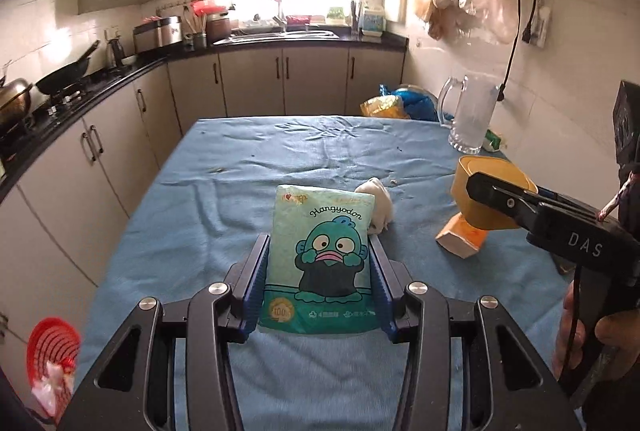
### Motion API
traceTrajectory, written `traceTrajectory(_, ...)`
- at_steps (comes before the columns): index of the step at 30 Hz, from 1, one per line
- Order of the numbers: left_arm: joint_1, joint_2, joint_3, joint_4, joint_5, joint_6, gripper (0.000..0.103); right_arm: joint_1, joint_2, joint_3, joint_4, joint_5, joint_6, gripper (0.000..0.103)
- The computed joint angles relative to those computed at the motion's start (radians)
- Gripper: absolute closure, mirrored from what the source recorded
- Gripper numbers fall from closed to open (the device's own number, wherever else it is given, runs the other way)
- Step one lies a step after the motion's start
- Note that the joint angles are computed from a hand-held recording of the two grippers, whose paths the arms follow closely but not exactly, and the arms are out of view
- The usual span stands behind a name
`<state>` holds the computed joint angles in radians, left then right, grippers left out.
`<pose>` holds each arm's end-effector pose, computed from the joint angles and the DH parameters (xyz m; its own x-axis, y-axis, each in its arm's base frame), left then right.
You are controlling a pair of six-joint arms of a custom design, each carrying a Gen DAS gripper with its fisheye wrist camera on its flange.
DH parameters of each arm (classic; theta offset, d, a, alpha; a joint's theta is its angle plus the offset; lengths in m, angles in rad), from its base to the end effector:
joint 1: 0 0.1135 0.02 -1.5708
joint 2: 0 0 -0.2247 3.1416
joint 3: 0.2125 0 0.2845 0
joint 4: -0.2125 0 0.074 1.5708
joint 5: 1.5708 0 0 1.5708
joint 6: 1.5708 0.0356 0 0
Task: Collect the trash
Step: 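Lift the tissue pack and yellow container and carry them to the red basket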
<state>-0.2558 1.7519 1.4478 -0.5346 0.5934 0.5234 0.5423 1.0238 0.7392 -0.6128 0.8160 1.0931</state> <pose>0.3945 -0.1238 0.2315 -0.3376 0.5166 -0.7868 0.8546 0.5187 -0.0261 0.2260 0.1059 0.2080 -0.2763 0.5439 -0.7924 0.6109 0.7359 0.2921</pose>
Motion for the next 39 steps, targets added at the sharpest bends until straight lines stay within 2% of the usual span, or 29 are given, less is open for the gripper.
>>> traceTrajectory(5, 0.103, -0.106, -0.071, -0.054, 0.058, 0.04, 0.058, 0.143, 0.046, 0.057, -0.08, 0.08, 0.116, 0.021)
traceTrajectory(10, 0.217, -0.132, -0.069, -0.133, 0.106, 0.068, 0.058, 0.256, 0.109, 0.096, -0.114, 0.125, 0.217, 0.021)
traceTrajectory(17, 0.304, -0.152, -0.102, -0.11, 0.092, 0.042, 0.058, 0.364, 0.187, 0.14, -0.117, 0.16, 0.299, 0.021)
traceTrajectory(21, 0.331, -0.168, -0.152, -0.045, 0.057, 0.017, 0.058, 0.395, 0.22, 0.156, -0.103, 0.166, 0.316, 0.021)
traceTrajectory(29, 0.361, -0.152, -0.182, 0.004, 0.019, 0.033, 0.058, 0.412, 0.296, 0.187, -0.039, 0.139, 0.304, 0.021)
traceTrajectory(39, 0.389, -0.085, -0.147, 0.032, -0.009, 0.028, 0.058, 0.401, 0.387, 0.235, 0.03, 0.088, 0.265, 0.021)
